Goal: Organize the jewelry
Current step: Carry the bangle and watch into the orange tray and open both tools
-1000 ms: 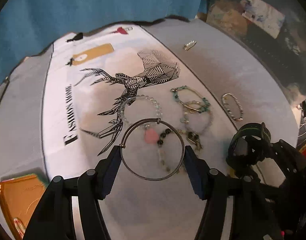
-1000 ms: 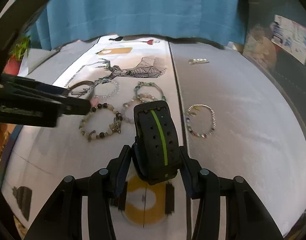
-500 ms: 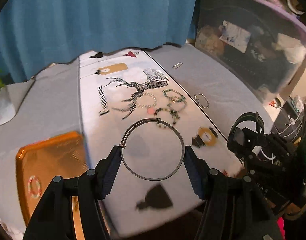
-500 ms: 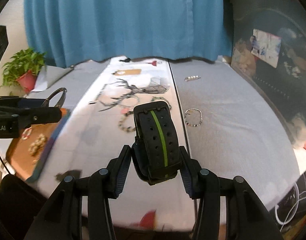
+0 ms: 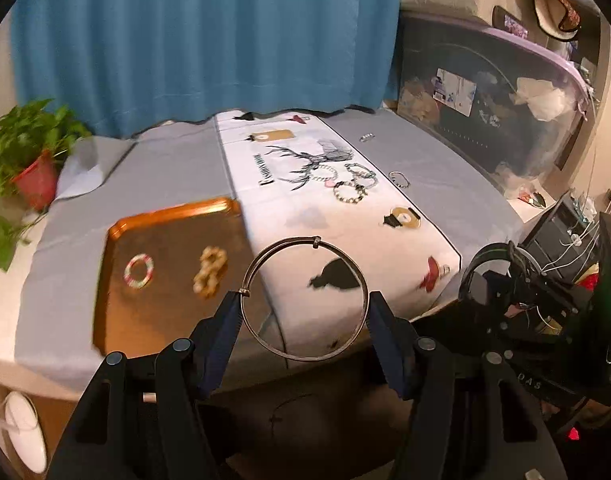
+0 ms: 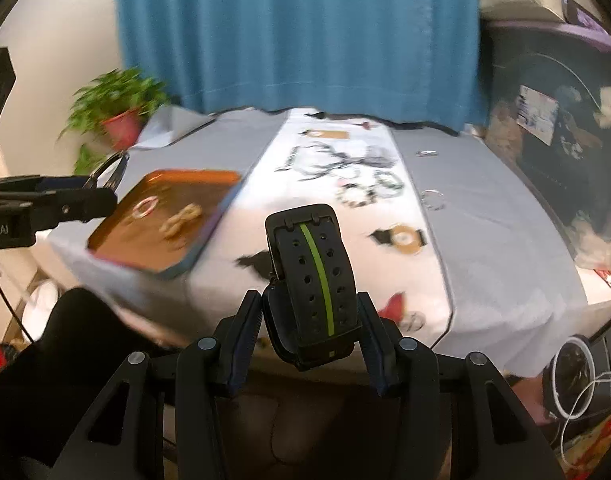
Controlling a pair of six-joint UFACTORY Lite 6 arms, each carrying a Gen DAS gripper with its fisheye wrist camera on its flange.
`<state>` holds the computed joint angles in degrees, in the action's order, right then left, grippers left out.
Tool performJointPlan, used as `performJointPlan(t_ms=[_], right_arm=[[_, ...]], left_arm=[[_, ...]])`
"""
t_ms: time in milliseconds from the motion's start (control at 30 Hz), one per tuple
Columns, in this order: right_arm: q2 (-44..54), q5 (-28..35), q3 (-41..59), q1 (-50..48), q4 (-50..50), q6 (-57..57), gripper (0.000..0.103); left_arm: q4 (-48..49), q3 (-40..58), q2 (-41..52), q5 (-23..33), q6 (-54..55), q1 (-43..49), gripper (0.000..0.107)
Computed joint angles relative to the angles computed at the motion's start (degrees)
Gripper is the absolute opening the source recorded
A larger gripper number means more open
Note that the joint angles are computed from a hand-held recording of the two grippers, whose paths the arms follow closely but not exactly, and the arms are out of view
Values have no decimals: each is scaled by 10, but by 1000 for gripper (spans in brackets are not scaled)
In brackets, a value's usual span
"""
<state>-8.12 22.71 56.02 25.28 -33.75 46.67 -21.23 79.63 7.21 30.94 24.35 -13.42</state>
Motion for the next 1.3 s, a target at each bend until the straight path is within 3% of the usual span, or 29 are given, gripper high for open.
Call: performJointPlan(t_ms=[200,433,767,1300], right_arm=[[-22,53,-25,134,-56,117,48],[-12,97,-21,226,-87,170,48],[-3,131,-2,257,-91,175,48],[35,122,21,248,-66,138,48]], left_arm=[[-30,-192,-162,-27,37,38,59],[-91,-289,-253,-14,103,87,59],[-133,-320,-290,-7,152,102,59],[-162,-318,-272,-4,180,131,59]])
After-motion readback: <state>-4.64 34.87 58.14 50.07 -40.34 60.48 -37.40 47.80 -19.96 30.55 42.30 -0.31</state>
